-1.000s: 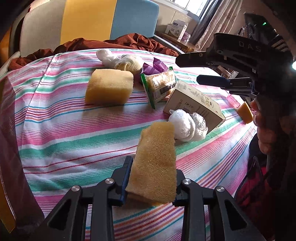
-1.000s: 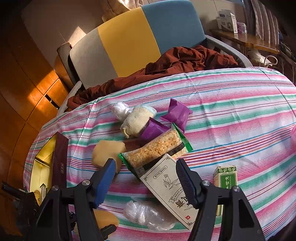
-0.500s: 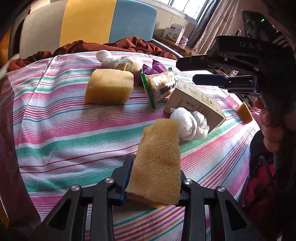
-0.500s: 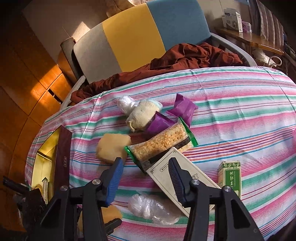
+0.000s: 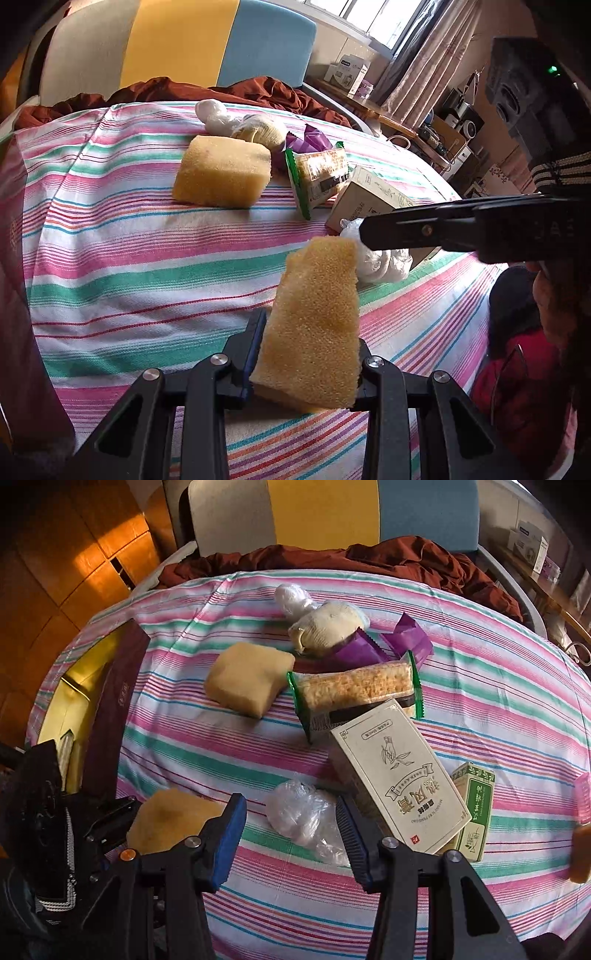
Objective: Organize objects
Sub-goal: 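Lift the yellow sponge with the left tool while the right tool grasps the plastic bag, then carry the yellow sponge into the gold tray and release it with the left tool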
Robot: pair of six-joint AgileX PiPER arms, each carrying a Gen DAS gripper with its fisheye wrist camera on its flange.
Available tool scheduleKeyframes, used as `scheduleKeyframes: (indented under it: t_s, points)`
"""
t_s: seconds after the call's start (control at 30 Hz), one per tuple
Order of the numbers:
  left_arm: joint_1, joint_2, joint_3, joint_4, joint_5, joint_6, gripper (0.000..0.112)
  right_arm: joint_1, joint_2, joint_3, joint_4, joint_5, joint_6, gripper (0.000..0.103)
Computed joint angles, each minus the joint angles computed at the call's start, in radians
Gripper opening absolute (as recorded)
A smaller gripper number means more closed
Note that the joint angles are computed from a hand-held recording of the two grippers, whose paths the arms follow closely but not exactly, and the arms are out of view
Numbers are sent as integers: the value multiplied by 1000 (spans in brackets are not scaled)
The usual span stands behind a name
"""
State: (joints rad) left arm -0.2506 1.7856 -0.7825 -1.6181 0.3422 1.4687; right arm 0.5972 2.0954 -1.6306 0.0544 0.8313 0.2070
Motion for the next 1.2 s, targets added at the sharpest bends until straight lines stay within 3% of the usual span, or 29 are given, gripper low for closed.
scheduleKeyframes:
  t_s: [0.1,0.2,0.27,0.33,0.6,0.9,1.07,1.2]
  points:
    - [10,-2,4,-4,14,2,35,14,48,-46,-72,52,71,51]
    - [15,-5,10,-9,21,9,36,13,45,-31,-79,29,88,51]
    - [16,-8,14,-17,17,26,35,9,45,-19,-71,8,91,40]
    - [13,-10,18,-30,11,42,35,1,50,-12,-53,-19,91,37]
    - [-36,-22,26,-94,-56,106,35,9,74,-34,-56,-41,80,36]
    - [-49,-92,38,233,-100,-236,33,25,86,-52,-106,-25,88,36]
    - [-44,-194,73,299,-101,-290,33,31,91,-60,-125,-14,96,36]
    - [1,-304,91,454,-76,-438,33,44,108,-81,-146,-2,112,36]
